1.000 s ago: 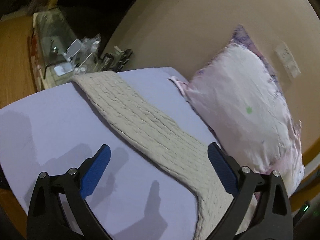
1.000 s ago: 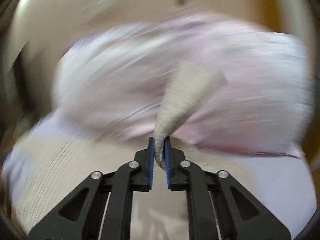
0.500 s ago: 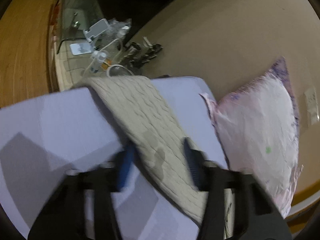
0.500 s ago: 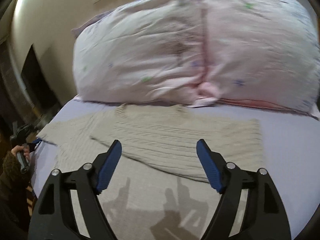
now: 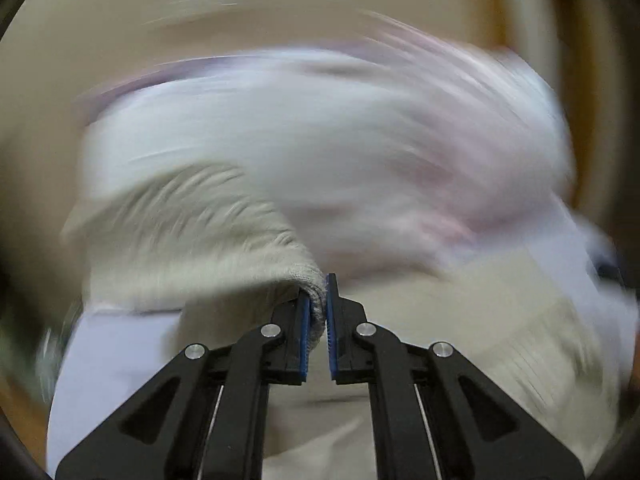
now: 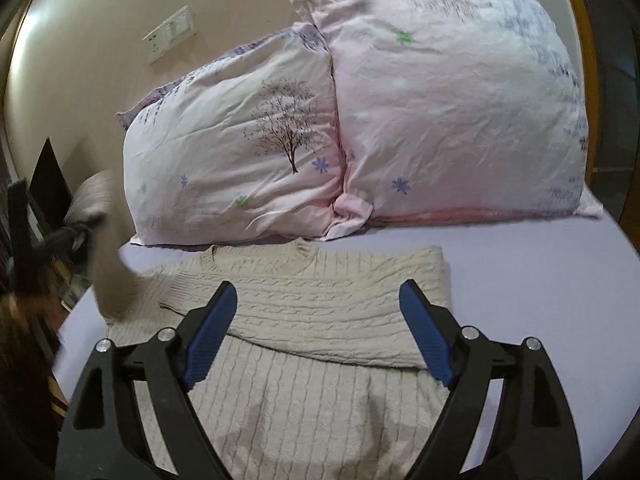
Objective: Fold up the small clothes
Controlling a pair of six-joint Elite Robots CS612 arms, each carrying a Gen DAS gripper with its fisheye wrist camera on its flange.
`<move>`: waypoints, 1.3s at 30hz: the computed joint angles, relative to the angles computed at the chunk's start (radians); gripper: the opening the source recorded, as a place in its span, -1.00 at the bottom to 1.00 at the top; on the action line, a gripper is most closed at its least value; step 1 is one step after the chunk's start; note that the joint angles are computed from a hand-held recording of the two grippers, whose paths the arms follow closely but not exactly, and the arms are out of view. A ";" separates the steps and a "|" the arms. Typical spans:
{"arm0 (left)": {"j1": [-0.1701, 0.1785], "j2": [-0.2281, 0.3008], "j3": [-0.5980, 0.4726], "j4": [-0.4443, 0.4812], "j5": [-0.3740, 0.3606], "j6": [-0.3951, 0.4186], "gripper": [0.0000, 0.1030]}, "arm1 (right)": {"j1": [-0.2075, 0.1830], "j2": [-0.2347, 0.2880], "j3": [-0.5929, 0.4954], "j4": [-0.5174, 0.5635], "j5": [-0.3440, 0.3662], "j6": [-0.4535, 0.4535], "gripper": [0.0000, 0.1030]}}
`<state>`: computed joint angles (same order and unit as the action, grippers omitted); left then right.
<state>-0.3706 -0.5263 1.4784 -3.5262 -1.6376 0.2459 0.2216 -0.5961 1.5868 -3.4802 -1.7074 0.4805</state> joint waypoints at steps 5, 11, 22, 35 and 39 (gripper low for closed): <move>-0.101 0.034 0.050 0.070 0.003 0.248 -0.87 | -0.034 -0.007 0.027 0.047 0.069 0.096 0.62; -0.002 -0.016 0.151 -0.050 -0.116 -0.007 0.13 | -0.080 0.005 0.019 0.092 0.170 0.231 0.14; 0.174 -0.024 0.223 0.024 -0.262 -0.389 0.43 | -0.089 0.080 -0.089 0.140 0.162 0.370 -0.83; 0.219 -0.003 0.288 -0.031 -0.529 -0.404 0.35 | -0.040 -0.069 0.272 0.095 0.194 0.348 -0.27; 0.228 0.000 0.311 -0.021 -0.605 -0.415 -0.31 | -0.035 -0.048 0.363 -0.122 0.374 0.376 -0.39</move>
